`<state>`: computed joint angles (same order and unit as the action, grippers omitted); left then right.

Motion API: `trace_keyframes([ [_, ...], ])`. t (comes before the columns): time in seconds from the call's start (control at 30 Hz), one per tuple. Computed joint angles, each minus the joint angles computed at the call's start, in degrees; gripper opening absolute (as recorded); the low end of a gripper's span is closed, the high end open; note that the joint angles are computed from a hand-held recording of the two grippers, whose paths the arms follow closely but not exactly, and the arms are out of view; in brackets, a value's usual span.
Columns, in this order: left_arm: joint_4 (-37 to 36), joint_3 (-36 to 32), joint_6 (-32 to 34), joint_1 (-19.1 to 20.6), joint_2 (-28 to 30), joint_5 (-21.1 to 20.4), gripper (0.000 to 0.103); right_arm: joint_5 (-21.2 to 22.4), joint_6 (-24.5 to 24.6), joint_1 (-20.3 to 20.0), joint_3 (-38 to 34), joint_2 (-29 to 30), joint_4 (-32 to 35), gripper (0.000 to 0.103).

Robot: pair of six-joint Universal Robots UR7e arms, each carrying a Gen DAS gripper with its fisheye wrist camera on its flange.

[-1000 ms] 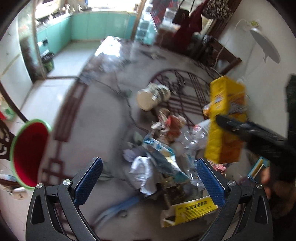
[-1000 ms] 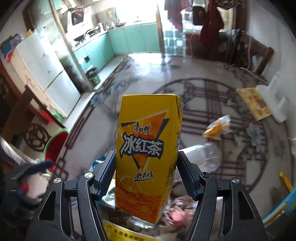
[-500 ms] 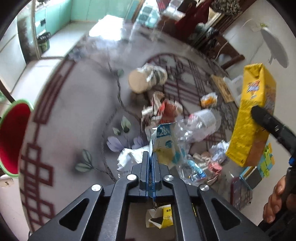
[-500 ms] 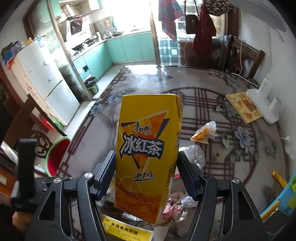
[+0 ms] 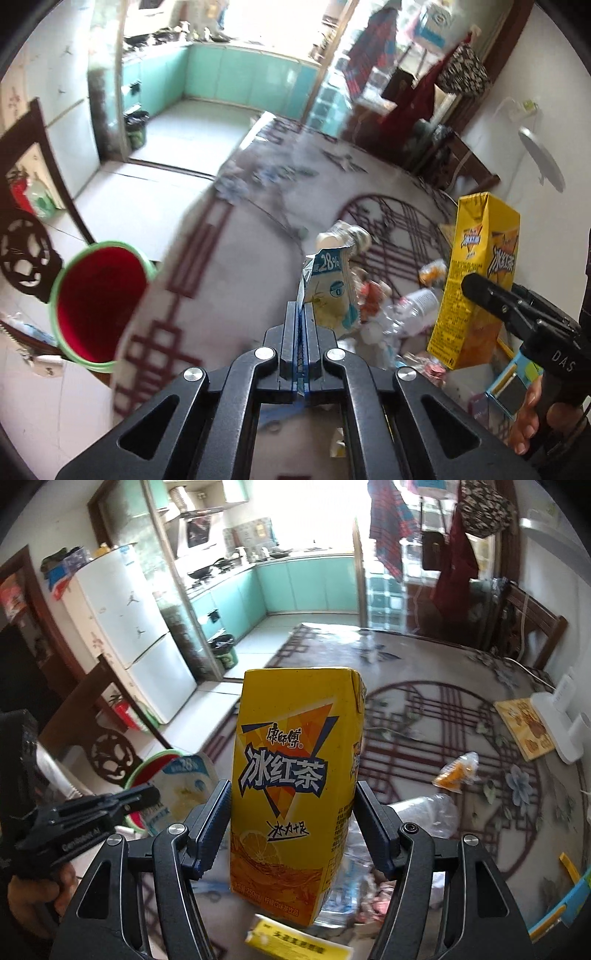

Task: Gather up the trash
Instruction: 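Release the pouch over the red bucket while the right gripper drops the carton in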

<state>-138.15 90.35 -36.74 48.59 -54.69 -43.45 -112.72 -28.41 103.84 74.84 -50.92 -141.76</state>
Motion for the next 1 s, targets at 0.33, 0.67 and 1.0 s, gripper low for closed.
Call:
trace_keyframes([
  [0.33, -1.4, 5.3, 3.6, 1.8, -7.9, 4.4, 0.001, -0.3, 1.7, 3.6, -0.8, 4.4, -1.6, 0.065],
  [0.67, -3.3, 5.7, 10.4, 6.9, -12.4, 2.3, 0.001, -3.2, 5.7, 6.9, -3.7, 10.0, -2.4, 0.065],
  [1.0, -1.1, 7.9, 10.5, 12.2, -17.3, 2.8, 0.001, -2.5, 9.3, 9.3, -8.4, 16.6, 2.4, 0.065],
])
